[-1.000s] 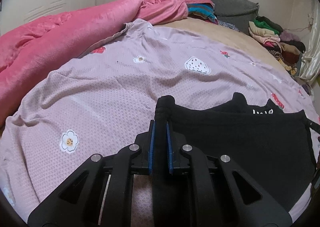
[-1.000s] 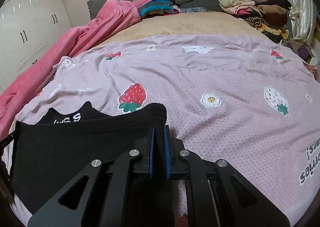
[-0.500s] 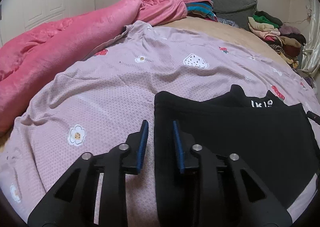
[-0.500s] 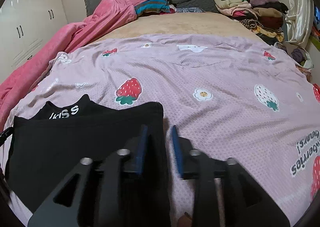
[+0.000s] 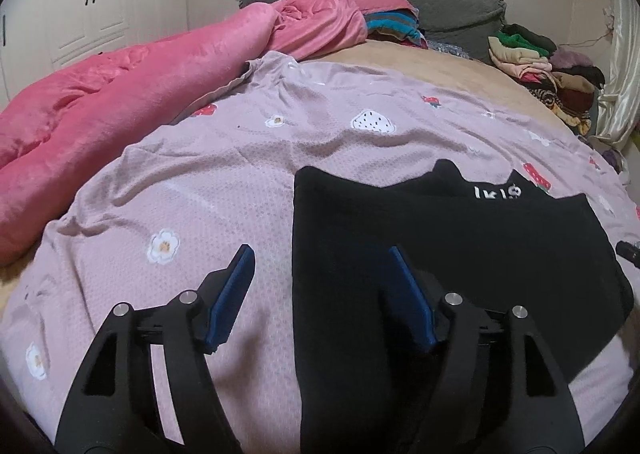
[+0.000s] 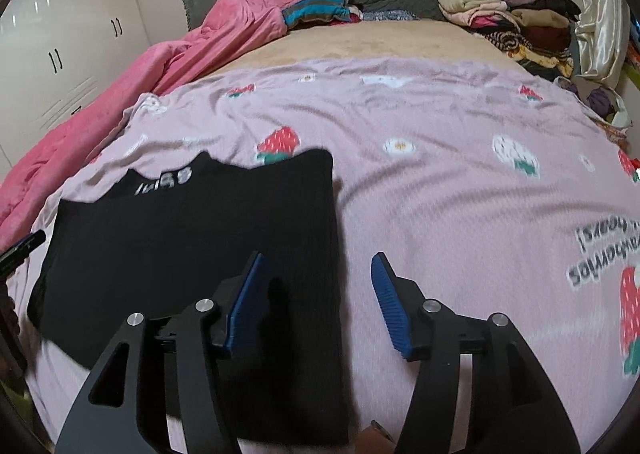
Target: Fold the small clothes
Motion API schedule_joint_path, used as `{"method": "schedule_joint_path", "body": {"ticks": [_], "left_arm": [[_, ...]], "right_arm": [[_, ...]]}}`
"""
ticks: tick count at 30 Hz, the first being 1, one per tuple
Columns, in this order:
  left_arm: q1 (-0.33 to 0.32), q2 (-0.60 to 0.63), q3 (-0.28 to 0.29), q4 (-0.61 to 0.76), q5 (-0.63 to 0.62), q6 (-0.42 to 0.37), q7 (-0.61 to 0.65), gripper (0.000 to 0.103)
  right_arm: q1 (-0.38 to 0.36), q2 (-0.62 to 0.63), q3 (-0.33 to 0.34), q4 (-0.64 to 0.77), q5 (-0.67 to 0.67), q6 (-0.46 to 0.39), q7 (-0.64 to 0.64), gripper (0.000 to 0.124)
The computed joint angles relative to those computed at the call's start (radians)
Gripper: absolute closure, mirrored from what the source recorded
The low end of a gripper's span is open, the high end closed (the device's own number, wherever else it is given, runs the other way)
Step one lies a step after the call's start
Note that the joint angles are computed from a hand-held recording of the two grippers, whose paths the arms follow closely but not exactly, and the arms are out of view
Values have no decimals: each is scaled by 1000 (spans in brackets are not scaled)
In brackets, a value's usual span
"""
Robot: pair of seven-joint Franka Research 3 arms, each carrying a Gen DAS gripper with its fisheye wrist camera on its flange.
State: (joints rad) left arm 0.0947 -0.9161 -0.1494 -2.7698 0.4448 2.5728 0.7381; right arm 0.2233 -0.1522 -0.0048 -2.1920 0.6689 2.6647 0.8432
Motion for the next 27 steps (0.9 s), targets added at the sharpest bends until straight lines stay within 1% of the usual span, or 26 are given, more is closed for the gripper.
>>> {"method": "schedule_joint_path", "body": {"ticks": [2, 5, 8, 9, 11, 14, 15, 17, 19, 21, 22, 23, 24, 25, 27], "left_arm": [[-11, -29, -2, -14, -12, -19, -8, 42], [-36, -83, -7, -38, -32, -61, -18, 40], [-76, -126, -10, -54, -54, -102, -20, 40], [-97, -135, -6, -59, -66, -117, -15, 40], [-115, -148, 1, -72, -89, -145, -20, 40], [-140, -186, 48, -114, -142, -144, -28, 40], [-153, -210, 79, -136, -174, -132, -30, 40], [-169, -237, 121, -162, -225, -120, -18, 32], [-165, -248, 120, -174, -251, -117, -9, 30], [-164, -248, 114, -178, -272, -106, -7, 31], [-168, -249, 118, -182, -286, -95, -6, 35], [-177, -254, 133, -193, -307, -69, -5, 57], [-191, -260, 155, -207, -332, -38, 2, 86], [-199, -266, 165, -215, -353, -21, 6, 89], [-196, -277, 142, -202, -356, -48, 20, 92]], "right_arm": [[-3, -21, -3, -22, -9, -25, -2, 69], [-4, -55, -5, -59, -25, -30, -8, 69], [9, -98, -13, -100, -18, -34, -44, 69], [13, -111, -14, -110, -20, -43, -54, 67], [18, -117, -18, -116, -13, -45, -62, 59], [16, -100, -29, -100, -2, -72, -53, 59], [13, -94, -31, -95, 3, -83, -49, 59], [10, -83, -45, -81, 38, -125, -59, 59], [3, -74, -53, -70, 70, -170, -71, 65], [-3, -70, -54, -64, 96, -197, -90, 90], [-8, -73, -48, -69, 94, -190, -89, 96], [-11, -79, -45, -73, 98, -183, -97, 108], [-11, -85, -45, -76, 109, -180, -106, 114], [-12, -93, -47, -79, 118, -178, -116, 115], [-11, -112, -52, -85, 140, -173, -143, 116]]}}
